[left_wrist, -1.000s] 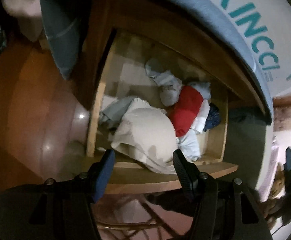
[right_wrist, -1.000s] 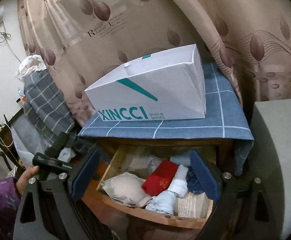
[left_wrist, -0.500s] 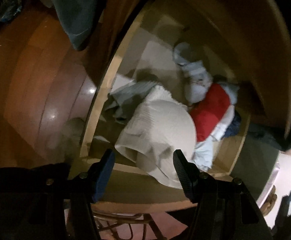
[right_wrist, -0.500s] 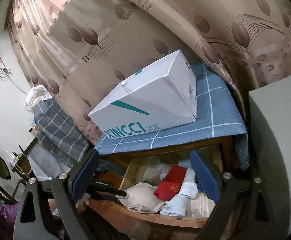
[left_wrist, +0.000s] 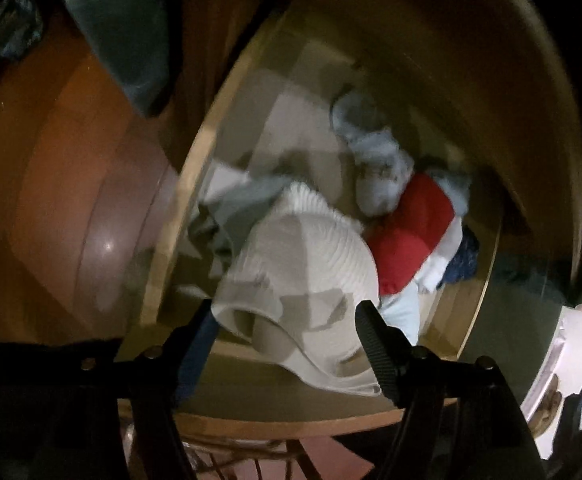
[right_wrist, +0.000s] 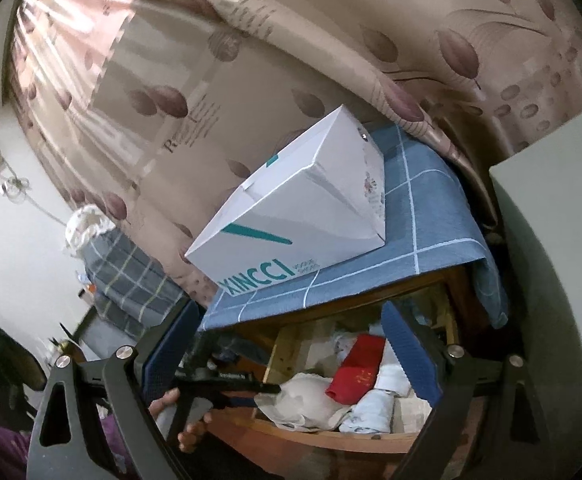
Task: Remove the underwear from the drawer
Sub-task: 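Reach the left tool into the drawer toward the cream bra, then close the left gripper on the cream bra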
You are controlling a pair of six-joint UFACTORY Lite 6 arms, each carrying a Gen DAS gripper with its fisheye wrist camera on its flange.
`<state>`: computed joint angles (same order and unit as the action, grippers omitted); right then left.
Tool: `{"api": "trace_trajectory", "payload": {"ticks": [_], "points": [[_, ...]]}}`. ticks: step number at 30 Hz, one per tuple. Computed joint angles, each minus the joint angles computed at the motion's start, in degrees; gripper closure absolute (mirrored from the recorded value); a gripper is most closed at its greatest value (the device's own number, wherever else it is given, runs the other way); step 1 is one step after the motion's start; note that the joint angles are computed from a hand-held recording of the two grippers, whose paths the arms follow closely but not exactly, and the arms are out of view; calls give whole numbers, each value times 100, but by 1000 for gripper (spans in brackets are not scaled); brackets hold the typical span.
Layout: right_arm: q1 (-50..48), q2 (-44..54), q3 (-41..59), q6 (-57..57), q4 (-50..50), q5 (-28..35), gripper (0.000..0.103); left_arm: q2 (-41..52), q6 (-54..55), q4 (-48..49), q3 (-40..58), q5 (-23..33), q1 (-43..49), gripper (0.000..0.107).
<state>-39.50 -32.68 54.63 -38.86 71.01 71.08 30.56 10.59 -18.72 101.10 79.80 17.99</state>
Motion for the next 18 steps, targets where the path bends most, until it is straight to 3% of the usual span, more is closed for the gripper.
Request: {"api": "trace_trajectory", "payload": {"ticks": [9,18], "points": [[-440,127,-126,10,310,285,8,186,-169,-409,-83,86,-91,35],[-585,194,-176,0,383,389,7,-108,-323,-175,-603,-539,-444,35]]}}
